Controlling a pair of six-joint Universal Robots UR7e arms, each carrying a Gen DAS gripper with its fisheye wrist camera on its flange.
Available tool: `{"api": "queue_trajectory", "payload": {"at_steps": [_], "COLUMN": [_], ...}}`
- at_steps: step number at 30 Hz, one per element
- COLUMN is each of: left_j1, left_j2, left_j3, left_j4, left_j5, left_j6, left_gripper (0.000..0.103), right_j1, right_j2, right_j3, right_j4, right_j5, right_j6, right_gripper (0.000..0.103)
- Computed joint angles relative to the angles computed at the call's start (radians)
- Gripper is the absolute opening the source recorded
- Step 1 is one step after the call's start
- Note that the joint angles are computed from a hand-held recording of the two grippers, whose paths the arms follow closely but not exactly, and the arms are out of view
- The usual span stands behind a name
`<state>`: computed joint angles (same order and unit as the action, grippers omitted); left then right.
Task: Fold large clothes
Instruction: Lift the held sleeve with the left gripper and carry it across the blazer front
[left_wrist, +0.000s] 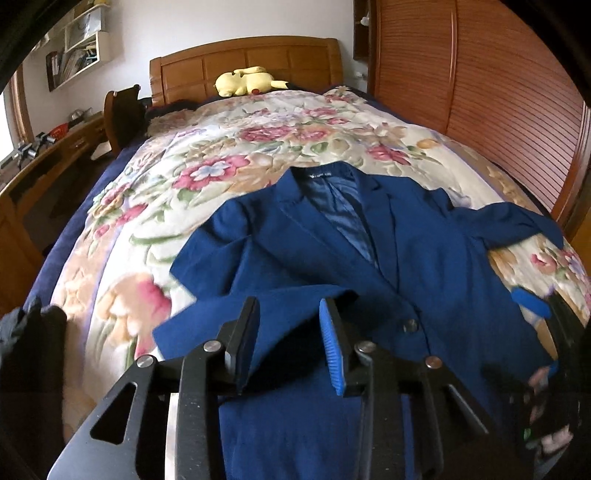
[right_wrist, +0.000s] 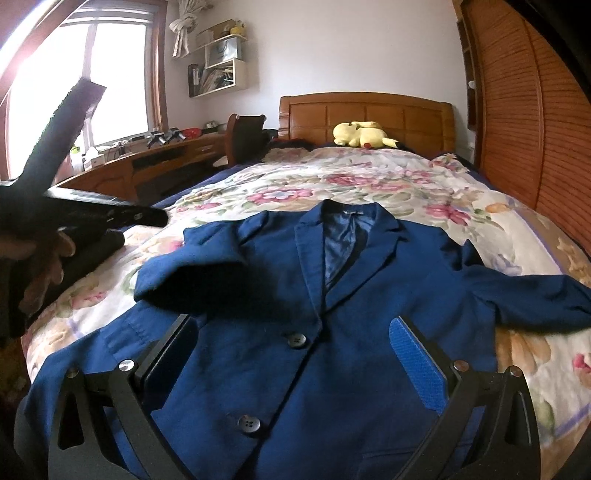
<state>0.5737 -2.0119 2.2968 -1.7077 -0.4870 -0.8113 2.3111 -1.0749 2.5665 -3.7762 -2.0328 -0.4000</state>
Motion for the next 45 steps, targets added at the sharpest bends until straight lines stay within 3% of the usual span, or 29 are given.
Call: {"api": "queue_trajectory", "payload": {"at_steps": [4,8,16,28,32,33,34,37,41,45], "left_j1": [-0.01,0.058,0.242,0.371,0.374,0.375,0.375,0.316,0.201,0.146], "left_j2": [-0.075,-0.114,-0.092,0.011,0.01,0.016,0.027,0.031,0.027,0.022], "left_j3": [0.007,0.016,0.069,0.054,0.061,0.054,0.042,0.028,-0.008,-0.037], "left_j4": [0.137,0.147,-0.089,-0.2,-0.278,-0.271,-0.249,-0.159,-0.081,-0.036], "left_j5": [0.006,-0.005,-0.038,-0.07,-0.083,-0.093,-0.105,-0.05,0.011,0.07], "left_j6": [-0.087,-0.09,0.063,0.117,0.158,0.171,0.179,0.14,0.09,0.047], "left_gripper": [0.036,0.036,0.036,0.036,0.036,0.026,0.008,0.0,0.0,0.0], "right_j1": [-0.002,0.002,0.007,0.005,0.005,0.005,0.006,0.004,0.008,-0.007], "right_j2": [-0.001,0.003,0.012,0.002,0.006,0.005,0.003,-0.016,-0.042,-0.097], "right_j3": [-0.002,-0.009,-0.018,-0.01,-0.013,-0.012,-0.011,-0.005,0.017,0.058], "right_j4": [0.01,0.025,0.049,0.052,0.049,0.049,0.049,0.061,0.038,0.033], "right_j5": [-0.001,-0.007,-0.016,-0.006,-0.006,-0.007,-0.006,0.006,-0.009,-0.02], "right_j6": [0.0,0.001,-0.01,-0.021,-0.024,-0.024,-0.024,-0.021,-0.043,-0.058], "right_gripper": [0.103,0.103,0.103,0.103,0.103,0.103,0.103,0.103,0.103,0.103]}}
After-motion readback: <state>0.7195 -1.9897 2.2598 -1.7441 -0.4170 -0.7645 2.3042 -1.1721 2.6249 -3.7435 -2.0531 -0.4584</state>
